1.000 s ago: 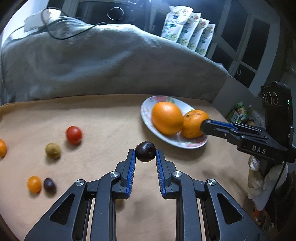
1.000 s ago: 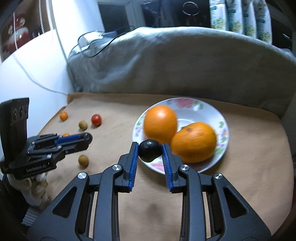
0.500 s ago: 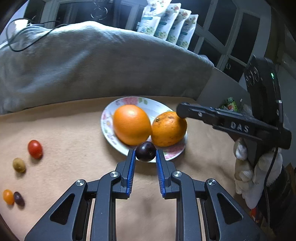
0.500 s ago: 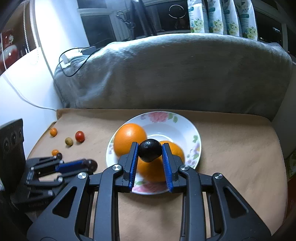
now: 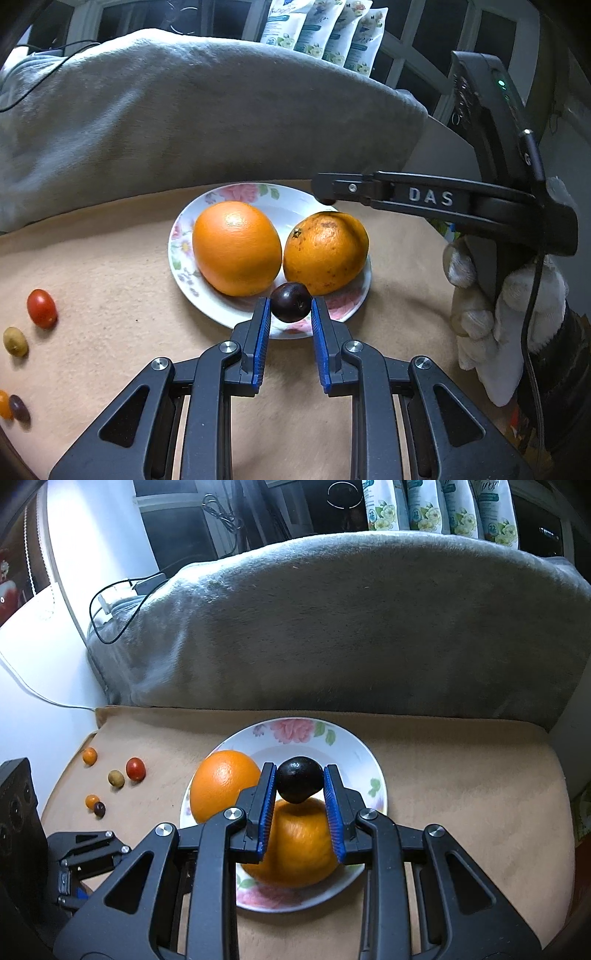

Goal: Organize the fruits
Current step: 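Carry the dark plum over the white plate and lower it, then open the right gripper to release the plum beside the oranges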

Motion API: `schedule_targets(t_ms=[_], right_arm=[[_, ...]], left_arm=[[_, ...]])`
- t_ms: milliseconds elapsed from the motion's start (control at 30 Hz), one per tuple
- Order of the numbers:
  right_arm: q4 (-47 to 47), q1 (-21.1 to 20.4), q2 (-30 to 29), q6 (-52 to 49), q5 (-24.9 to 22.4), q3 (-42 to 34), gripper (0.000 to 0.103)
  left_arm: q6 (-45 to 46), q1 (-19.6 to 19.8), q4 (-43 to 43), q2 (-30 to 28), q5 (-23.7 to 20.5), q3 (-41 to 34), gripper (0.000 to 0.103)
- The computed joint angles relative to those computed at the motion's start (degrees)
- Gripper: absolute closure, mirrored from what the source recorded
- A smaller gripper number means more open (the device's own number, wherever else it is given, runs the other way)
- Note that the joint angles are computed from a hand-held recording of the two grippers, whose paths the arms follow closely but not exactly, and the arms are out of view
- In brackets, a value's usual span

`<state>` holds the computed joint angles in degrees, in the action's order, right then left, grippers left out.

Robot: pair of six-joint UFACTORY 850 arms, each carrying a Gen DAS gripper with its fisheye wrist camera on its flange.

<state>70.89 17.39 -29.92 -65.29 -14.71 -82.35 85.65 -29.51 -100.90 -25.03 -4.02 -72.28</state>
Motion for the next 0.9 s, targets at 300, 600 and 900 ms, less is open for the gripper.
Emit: schedule_targets(t_ms=[300, 600, 900], right_arm=[[-4.56, 0.40, -1.65, 4.64, 0.28, -2.08, 0.076], [-3.58, 0.44, -1.64, 4.09, 0.85, -1.99, 0.063], [2.28, 0.62, -0.73, -1.92, 2.22, -0.91, 0.029]], left_arm=[[-10.25, 0.17, 10.62, -1.08, -0.36, -1.21, 0.082], [-13.17, 0.04, 13.38, -1.25, -0.40, -1.54, 0.081], [-10.86, -0.03, 11.11, -1.24, -0.29, -1.60, 0.065]])
